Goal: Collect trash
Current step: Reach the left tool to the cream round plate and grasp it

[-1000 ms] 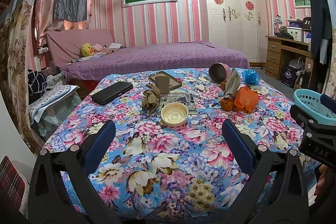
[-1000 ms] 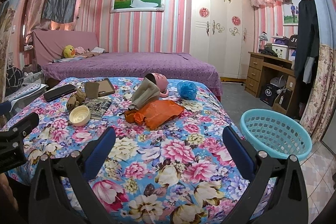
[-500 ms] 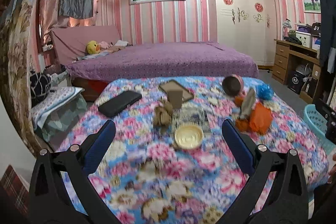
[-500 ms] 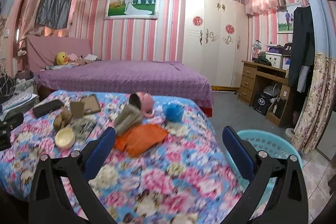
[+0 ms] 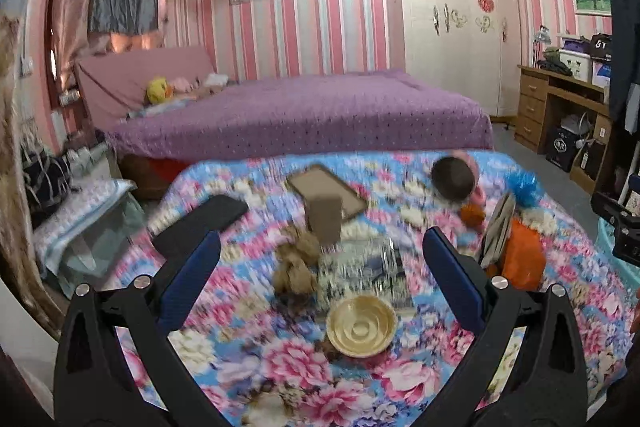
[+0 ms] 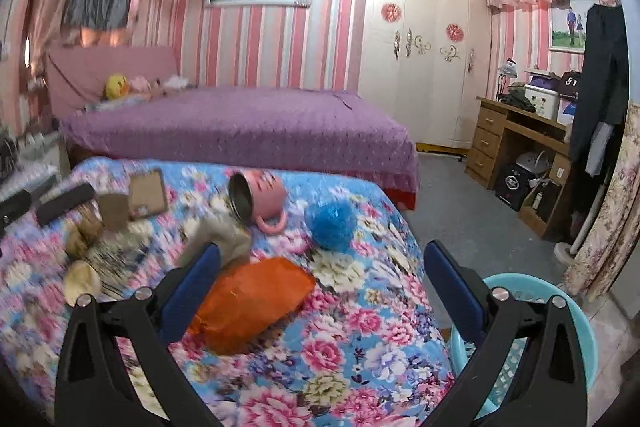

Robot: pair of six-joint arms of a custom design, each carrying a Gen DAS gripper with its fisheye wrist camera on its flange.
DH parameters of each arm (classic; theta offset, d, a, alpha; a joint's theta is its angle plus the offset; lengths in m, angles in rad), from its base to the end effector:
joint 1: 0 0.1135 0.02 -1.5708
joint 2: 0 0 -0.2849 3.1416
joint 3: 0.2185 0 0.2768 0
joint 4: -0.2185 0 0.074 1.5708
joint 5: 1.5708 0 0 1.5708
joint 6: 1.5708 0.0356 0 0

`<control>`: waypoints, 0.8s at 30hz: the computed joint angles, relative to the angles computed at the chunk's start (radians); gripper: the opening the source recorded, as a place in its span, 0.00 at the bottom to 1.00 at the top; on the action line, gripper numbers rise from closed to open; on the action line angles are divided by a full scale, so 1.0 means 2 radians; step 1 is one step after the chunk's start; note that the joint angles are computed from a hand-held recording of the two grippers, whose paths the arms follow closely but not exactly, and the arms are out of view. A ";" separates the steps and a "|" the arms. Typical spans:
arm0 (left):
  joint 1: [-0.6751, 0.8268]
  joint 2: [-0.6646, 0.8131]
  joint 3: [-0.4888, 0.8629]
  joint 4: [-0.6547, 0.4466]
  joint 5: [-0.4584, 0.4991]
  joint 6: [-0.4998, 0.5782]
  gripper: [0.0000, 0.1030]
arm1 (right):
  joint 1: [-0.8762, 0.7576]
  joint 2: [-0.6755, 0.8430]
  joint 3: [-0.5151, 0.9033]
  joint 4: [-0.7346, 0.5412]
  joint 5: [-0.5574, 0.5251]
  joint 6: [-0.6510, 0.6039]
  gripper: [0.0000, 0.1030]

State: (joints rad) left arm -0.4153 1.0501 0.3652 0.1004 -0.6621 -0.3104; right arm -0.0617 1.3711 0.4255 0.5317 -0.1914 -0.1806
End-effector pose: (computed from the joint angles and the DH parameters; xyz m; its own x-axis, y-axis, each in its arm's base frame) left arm 0.2016 -0.0650 0.1798 -0.4347 -0.0716 -0.8977 -0.2979 0.9522 0.0683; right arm 0.2699 -0.0099 0.1649 -0.3745 -0.1535 -0.9144 -0.1835 0.9790 -0.0892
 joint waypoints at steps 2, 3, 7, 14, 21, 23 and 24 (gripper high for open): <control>0.012 0.052 0.002 0.016 0.018 -0.013 0.95 | 0.004 0.032 0.010 0.000 0.007 0.002 0.96; 0.016 0.068 0.001 0.021 0.023 -0.018 0.95 | 0.004 0.043 0.018 -0.006 0.006 0.000 0.96; 0.035 0.141 0.005 0.047 0.068 -0.037 0.95 | 0.008 0.079 0.025 0.015 0.032 -0.005 0.96; 0.054 0.202 0.020 0.063 0.126 -0.032 0.95 | 0.001 0.116 0.048 0.004 0.029 -0.011 0.96; 0.069 0.230 0.040 0.046 0.172 -0.024 0.59 | 0.008 0.119 0.047 -0.008 0.017 -0.022 0.96; 0.061 0.229 0.042 0.045 0.164 -0.021 0.59 | 0.016 0.117 0.044 -0.009 0.024 -0.023 0.96; 0.053 0.225 0.039 0.047 0.156 -0.017 0.59 | 0.020 0.116 0.043 -0.010 0.024 -0.023 0.96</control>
